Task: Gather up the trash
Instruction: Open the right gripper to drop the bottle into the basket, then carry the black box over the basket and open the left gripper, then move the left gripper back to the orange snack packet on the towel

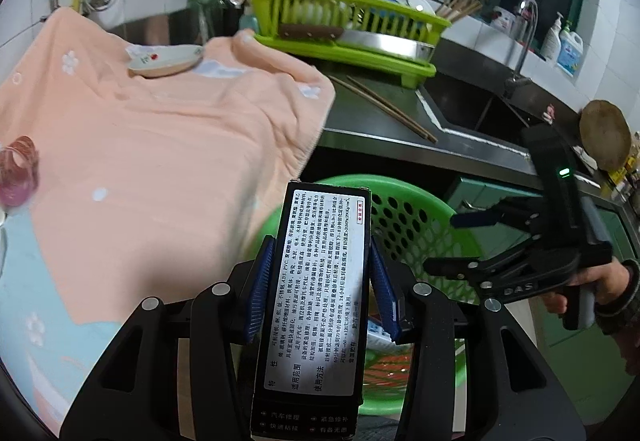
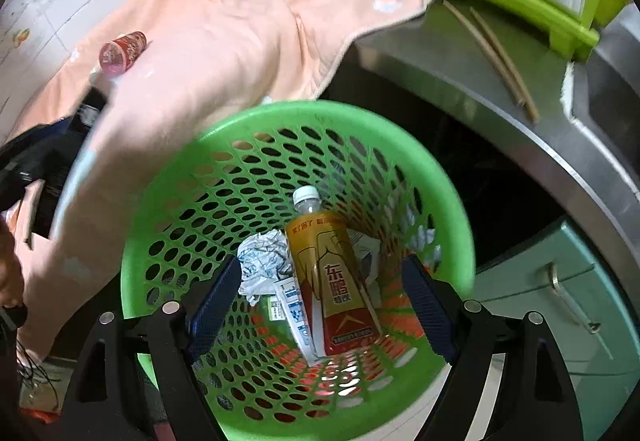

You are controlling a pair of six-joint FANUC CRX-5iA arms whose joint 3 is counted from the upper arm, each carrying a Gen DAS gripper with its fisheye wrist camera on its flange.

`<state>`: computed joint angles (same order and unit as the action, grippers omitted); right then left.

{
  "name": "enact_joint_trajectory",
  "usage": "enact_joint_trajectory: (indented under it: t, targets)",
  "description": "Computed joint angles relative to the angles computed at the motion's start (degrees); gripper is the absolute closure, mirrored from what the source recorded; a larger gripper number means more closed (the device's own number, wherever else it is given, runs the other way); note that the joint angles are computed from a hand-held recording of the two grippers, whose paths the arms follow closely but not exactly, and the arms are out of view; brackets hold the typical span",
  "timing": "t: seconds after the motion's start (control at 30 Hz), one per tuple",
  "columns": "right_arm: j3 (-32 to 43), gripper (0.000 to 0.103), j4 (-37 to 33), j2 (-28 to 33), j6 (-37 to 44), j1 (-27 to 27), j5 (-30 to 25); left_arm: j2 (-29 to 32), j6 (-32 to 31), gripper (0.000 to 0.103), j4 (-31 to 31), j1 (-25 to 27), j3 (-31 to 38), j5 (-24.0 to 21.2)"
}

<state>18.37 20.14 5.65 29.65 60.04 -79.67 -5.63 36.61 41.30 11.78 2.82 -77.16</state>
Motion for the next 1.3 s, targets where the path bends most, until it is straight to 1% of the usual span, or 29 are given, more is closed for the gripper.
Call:
enact_joint_trajectory:
  t: [0.13,0.23,0.53,0.7,0.73,0.77,1.07,1.3]
  targets:
    - [-1.7,0.022,3.6,-1.4,-0.5,1.8,-0.2,0.5,2.0,0.058,-2.0,-1.9,0.1,0.0]
    - [-2.8,0.022,4.9,-2.1,-1.0,2.4,0.2,1.0,3.1,0.057,-3.3,-3.0,0.1,0.1]
    - [-4.5,0.022,5.0,-3.6,-2.5,2.5,1.6,1.6,4.6,0.056,-5.6,-4.5,-0.3,0.4]
    - [-5.0,0.022,4.6,-4.0,-3.1,2.3,2.7,1.4,4.2,0.056,-4.9,-4.4,-1.1,0.2]
    - [-4.9,0.022,4.7,-4.0,-3.0,2.3,2.8,1.3,4.3,0.050,-5.1,-4.4,-1.1,0.2]
    - [-4.8,0.022,4.8,-3.9,-2.9,2.3,2.8,1.0,4.3,0.046,-5.1,-4.4,-1.4,0.7]
    - [-3.4,0.022,4.8,-3.0,-1.5,2.4,3.1,-0.3,4.1,0.046,-4.1,-2.1,-1.5,0.7]
    - [0.3,0.022,3.9,-0.5,1.8,1.8,3.9,-1.1,5.0,0.045,-3.4,2.0,-1.0,0.7]
